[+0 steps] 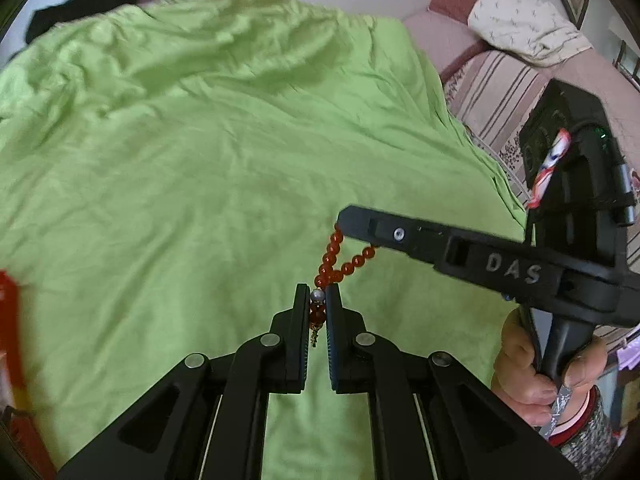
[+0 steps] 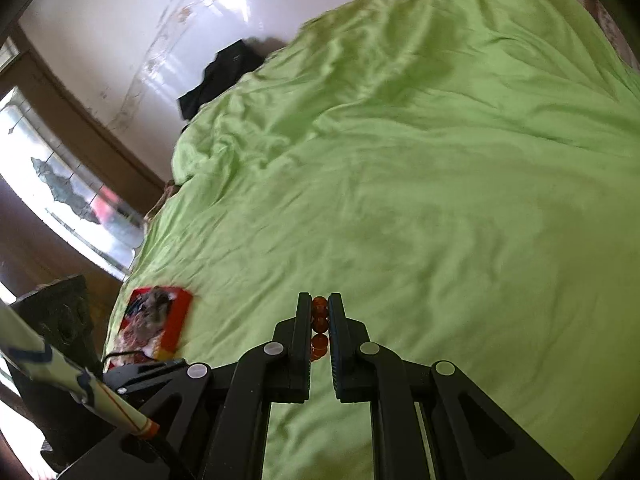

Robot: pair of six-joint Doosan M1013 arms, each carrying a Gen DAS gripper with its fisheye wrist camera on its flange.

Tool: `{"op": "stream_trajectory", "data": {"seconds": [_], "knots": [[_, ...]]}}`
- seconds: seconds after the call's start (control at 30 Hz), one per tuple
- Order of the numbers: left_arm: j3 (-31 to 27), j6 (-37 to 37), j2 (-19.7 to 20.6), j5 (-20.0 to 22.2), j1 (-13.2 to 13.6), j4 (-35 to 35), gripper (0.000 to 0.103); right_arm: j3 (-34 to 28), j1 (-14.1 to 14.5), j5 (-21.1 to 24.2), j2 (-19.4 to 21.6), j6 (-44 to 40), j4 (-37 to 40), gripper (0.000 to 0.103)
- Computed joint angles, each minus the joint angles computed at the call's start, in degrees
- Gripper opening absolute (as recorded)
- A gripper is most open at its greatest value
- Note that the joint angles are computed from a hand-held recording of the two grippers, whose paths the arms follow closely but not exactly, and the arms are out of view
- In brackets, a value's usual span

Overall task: Organize jewelry
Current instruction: 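Close the left tool on the red bead bracelet and lift it, then carry the red bead bracelet into the tray with the left tool and release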

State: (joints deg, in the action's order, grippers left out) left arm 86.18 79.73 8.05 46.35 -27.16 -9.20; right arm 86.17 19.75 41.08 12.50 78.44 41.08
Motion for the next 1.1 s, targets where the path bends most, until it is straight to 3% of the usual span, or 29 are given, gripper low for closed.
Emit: {"op": "stream_trajectory", "data": {"seconds": [0.47, 0.6, 0.87, 1.1], "knots": [[9.7, -12.9, -13.5, 0.7, 2.8, 13.6, 0.007, 1.1, 9.5, -0.5, -2.4, -2.9, 2.7, 0.008], [12.3, -14.0, -17.1, 0.5, 5.8, 13.7, 0.007, -0.7, 12.4, 0.2, -1.4, -3.4, 3.9, 0.008], [17.0, -12.6, -22.2, -1.0, 14.0, 10.0, 0.007, -7.4, 18.3, 2.5, 2.7, 0.7, -2.6, 0.008], [19.8, -10.6, -24.1, -1.0, 20.5, 7.5, 0.007, -13.6, 22.5, 6.6, 7.2, 3.3, -7.9, 0.009]]}}
